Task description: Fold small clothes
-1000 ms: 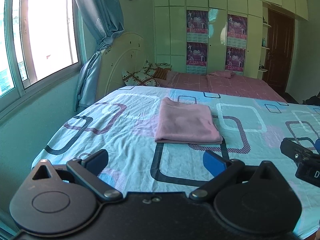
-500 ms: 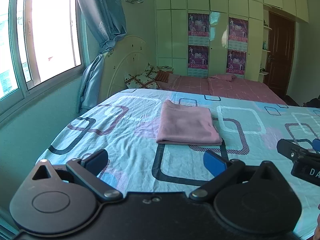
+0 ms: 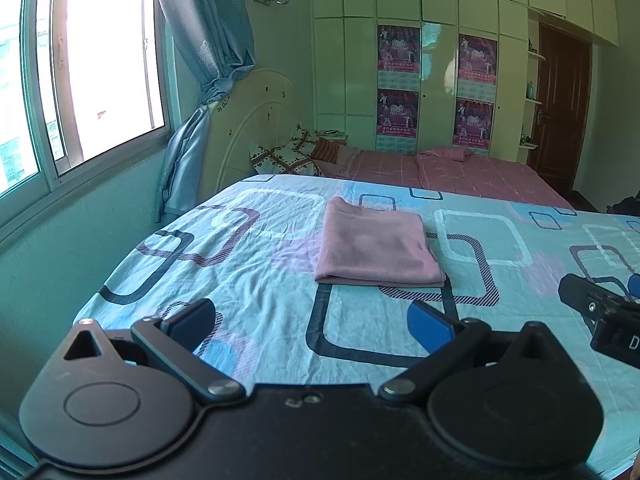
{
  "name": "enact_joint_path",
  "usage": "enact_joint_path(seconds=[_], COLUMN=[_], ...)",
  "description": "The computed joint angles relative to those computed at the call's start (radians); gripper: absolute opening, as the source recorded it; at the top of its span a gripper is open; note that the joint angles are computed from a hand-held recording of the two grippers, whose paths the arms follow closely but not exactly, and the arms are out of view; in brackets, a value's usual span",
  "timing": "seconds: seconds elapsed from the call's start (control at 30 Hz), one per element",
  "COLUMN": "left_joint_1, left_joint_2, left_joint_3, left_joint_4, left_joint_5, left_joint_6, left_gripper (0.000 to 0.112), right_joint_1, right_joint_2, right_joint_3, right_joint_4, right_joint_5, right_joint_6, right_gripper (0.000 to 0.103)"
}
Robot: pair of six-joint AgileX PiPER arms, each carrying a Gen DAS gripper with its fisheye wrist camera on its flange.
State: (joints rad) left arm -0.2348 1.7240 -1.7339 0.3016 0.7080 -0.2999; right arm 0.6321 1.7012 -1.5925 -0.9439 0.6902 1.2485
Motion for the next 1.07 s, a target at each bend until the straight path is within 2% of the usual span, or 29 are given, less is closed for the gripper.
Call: enact_joint_path(seconds=[0.53, 0.73, 0.83, 0.93, 1.07], left_joint_1=[-0.004, 0.004, 0.027, 0.076, 0.097], left_joint_2=[0.004, 0.042, 0.061, 0.078, 0.216], left_joint_3=[0.000, -0.049, -0.057, -0.034, -0.197], left_joint_4=[-0.018, -0.048, -0.126, -0.307, -0.352], left_joint_5=[0.001, 0.023, 0.002, -0.059, 0.046], left_joint_6=[0.011, 0.040, 0.114, 0.251, 0.287], left_gripper=[0.102, 0.102, 0.102, 0.102, 0.102], right_joint_1=[0.014, 0.011, 0.000, -0.012, -0.029], right_joint_2=[-0.005, 0.005, 0.018, 0.032, 0.063], right_joint_3=[0.003, -0.010, -0.023, -0.033, -0.049], right_joint_4=[-0.003, 0.013, 0.027, 0.043, 0.065], right_joint_5=[0.019, 0.026, 0.024, 0.025, 0.045], right_joint_6=[0.013, 0.004, -0.006, -0.010, -0.006], right_gripper=[0.103, 0.103, 0.103, 0.103, 0.103])
